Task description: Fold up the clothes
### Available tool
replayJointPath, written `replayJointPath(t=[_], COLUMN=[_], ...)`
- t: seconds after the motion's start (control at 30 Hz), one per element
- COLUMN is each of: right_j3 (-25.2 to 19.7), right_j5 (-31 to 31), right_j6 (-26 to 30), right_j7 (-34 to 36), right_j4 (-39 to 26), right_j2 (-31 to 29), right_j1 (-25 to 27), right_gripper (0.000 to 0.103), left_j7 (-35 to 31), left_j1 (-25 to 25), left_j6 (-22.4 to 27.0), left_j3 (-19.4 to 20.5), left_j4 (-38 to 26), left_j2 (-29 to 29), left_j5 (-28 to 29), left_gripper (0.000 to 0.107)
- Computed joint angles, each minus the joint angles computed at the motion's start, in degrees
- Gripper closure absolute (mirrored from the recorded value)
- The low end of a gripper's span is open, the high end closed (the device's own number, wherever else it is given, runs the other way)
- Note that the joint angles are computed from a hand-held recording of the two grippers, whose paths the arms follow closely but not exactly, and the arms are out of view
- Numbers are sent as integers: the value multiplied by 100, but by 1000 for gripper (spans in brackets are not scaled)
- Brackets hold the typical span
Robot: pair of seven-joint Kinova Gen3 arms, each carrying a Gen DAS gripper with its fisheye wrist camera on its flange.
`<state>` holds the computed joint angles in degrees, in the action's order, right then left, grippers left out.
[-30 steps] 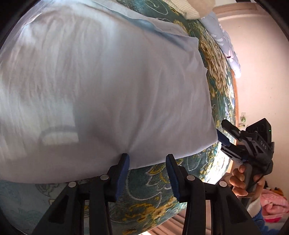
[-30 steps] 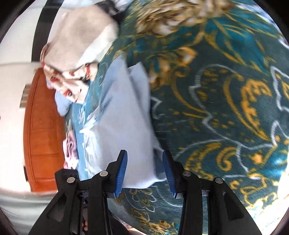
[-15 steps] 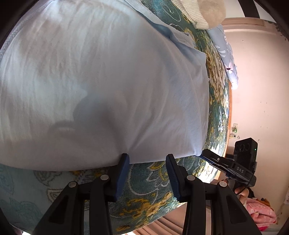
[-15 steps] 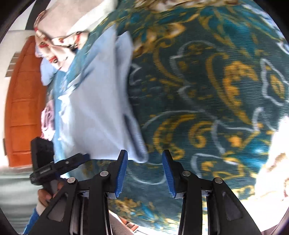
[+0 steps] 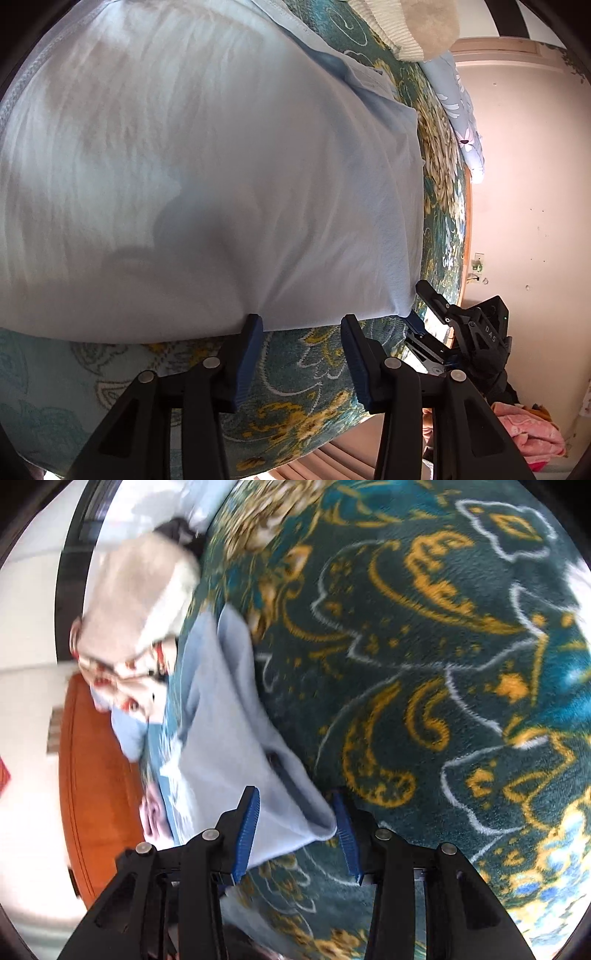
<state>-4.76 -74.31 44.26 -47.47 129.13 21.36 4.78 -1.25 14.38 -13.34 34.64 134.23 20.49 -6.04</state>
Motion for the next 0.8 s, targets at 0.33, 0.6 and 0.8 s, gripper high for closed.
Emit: replayJointPath(t=[0.33, 0.6, 0.8], right_j3=[-294, -450, -378], right_j5=[703, 962, 1233], right_j6=[285, 876, 1341], right_j7=[-328, -357, -94], right_j4=[-1105, -1343, -1180], right_j2=[666, 1008, 1010], right_j1=[-29, 257, 531], right_gripper=[58, 58, 58], left_j7=[283, 504, 618], left_j1=[81, 10, -40], left_j6=[-176, -251, -494], left_j3=[-92, -82, -136], left_j4=[245, 298, 324], left_j2=[-183, -165, -41], left_j5=[-28, -298, -437], left_gripper=[58, 56, 56])
